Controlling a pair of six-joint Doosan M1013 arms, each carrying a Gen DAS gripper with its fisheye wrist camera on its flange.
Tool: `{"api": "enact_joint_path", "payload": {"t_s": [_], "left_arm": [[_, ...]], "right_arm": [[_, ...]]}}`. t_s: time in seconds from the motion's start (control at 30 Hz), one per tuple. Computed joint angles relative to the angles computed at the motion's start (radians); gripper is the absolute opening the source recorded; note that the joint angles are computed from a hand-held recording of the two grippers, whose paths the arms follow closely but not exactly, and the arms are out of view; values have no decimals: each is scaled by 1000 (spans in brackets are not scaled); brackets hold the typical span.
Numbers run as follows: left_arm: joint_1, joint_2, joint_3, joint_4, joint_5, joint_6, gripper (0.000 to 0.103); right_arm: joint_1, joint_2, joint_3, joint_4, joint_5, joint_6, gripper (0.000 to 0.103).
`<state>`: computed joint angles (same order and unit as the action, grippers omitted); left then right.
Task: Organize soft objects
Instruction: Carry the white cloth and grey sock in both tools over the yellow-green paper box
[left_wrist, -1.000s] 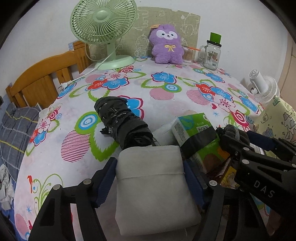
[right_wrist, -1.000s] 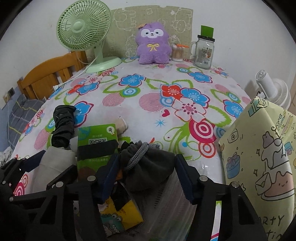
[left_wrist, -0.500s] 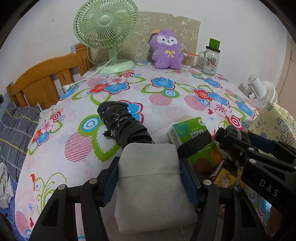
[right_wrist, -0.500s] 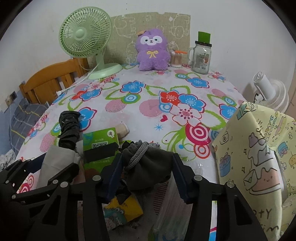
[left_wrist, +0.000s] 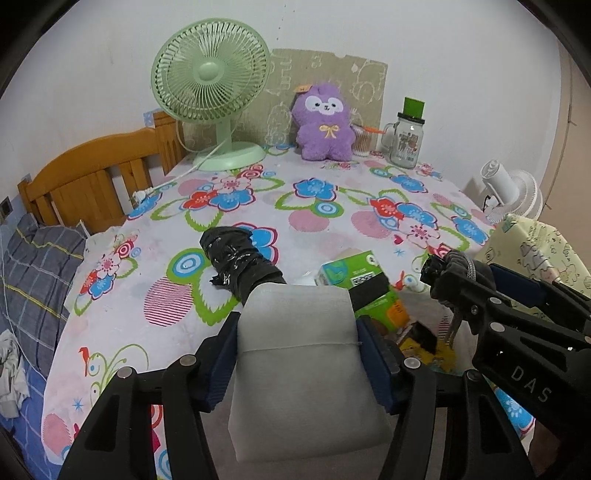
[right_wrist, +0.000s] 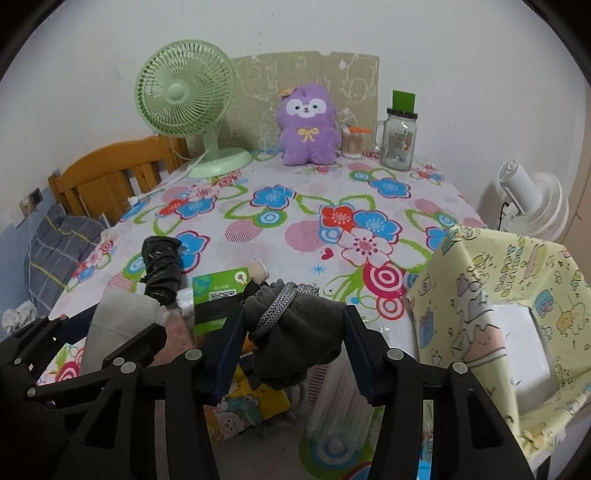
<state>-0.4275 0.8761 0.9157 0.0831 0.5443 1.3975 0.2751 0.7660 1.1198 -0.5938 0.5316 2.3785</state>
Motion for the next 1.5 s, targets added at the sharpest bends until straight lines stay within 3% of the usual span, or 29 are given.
{"api": "enact_joint_path", "payload": {"t_s": [0.43, 0.87, 1.5], "left_arm": [[-15, -65, 84, 45, -87, -28, 63], [-39, -99, 89, 43, -109, -11, 63], [-81, -76, 16, 34, -52, 6, 63]], "right_arm": [[11, -69, 87, -149, -59, 147, 56], [8, -132, 136, -249, -87, 244, 56], [-36, -175, 168, -149, -116, 152, 56]]}}
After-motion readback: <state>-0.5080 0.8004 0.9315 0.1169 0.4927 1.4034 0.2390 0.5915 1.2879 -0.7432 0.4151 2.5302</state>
